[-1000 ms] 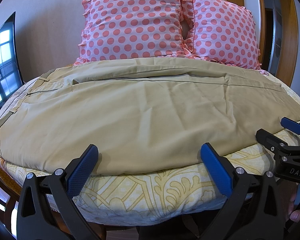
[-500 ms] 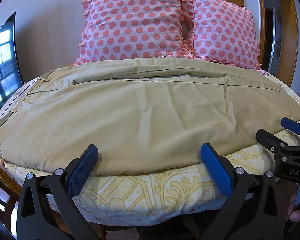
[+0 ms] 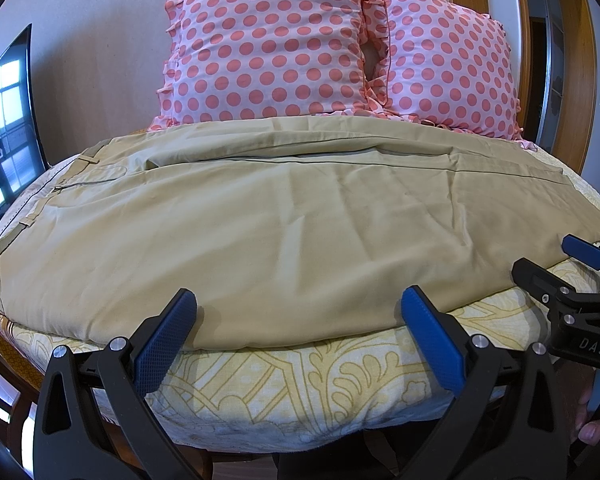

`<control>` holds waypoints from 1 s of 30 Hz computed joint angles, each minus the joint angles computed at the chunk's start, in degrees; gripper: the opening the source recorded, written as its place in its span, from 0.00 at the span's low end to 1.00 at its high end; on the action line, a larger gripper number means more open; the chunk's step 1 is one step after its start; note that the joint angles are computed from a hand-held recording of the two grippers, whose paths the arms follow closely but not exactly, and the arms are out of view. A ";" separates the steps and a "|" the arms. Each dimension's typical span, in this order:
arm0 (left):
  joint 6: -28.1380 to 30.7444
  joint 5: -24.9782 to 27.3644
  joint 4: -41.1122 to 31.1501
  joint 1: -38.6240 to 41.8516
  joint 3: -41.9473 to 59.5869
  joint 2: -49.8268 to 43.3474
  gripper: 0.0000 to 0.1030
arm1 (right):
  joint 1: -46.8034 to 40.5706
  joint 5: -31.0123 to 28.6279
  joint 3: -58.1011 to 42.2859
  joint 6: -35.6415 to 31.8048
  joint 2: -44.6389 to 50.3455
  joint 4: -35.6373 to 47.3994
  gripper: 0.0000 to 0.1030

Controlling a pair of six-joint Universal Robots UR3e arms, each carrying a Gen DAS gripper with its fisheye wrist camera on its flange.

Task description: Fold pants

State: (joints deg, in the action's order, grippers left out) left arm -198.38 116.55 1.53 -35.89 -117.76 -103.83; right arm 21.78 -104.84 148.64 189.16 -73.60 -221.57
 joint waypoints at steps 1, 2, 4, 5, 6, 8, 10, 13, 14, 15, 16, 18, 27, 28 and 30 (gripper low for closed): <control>0.00 0.00 0.00 0.00 0.00 0.00 0.99 | -0.02 0.02 -0.04 0.00 0.05 0.00 0.98; 0.02 0.04 0.09 -0.03 -0.02 -0.02 0.99 | -0.01 0.00 0.00 -0.01 0.04 -0.04 0.98; 0.02 0.04 0.09 -0.03 -0.02 -0.02 0.99 | 0.00 -0.01 0.02 -0.02 0.04 -0.11 0.98; 0.02 0.04 0.09 -0.03 -0.02 -0.02 0.99 | -0.04 0.03 0.00 -0.05 0.04 -0.08 0.98; 0.02 0.04 0.09 -0.03 -0.02 -0.02 0.99 | -0.01 0.00 0.04 -0.03 0.03 -0.13 0.98; 0.02 0.04 0.09 -0.03 -0.02 -0.02 0.99 | -0.04 0.02 0.05 -0.03 0.00 -0.10 0.98; 0.02 0.04 0.09 -0.03 -0.02 -0.02 0.99 | -0.03 0.01 0.07 -0.04 -0.02 -0.11 0.98; 0.02 0.04 0.09 -0.03 -0.02 -0.02 0.99 | -0.02 0.00 0.09 -0.04 -0.04 -0.14 0.98; 0.02 0.04 0.09 -0.03 -0.02 -0.02 0.99 | -0.02 0.00 0.09 -0.04 -0.04 -0.14 0.98; 0.02 0.04 0.09 -0.03 -0.02 -0.02 0.99 | 0.01 -0.03 0.07 -0.02 -0.01 -0.14 0.98; 0.02 0.04 0.09 -0.03 -0.02 -0.02 0.99 | 0.01 -0.03 0.04 -0.02 0.02 -0.14 0.98; 0.04 0.07 0.20 -0.04 -0.04 -0.05 0.99 | 0.05 -0.06 0.04 -0.01 0.02 -0.16 0.98; 0.04 0.07 0.20 -0.04 -0.04 -0.05 0.99 | 0.01 -0.04 -0.17 -0.03 1.28 -1.30 0.98; 0.04 0.07 0.20 -0.04 -0.04 -0.05 0.99 | 0.01 -0.07 -0.13 -0.13 1.93 -2.21 0.98; 0.04 0.07 0.20 -0.04 -0.04 -0.05 0.99 | 0.03 -0.18 0.03 -0.43 -0.03 -1.26 0.98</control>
State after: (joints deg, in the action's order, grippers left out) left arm -198.34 116.62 1.73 -35.93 -117.80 -103.88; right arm 21.81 -105.02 148.68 188.74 -73.63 -222.83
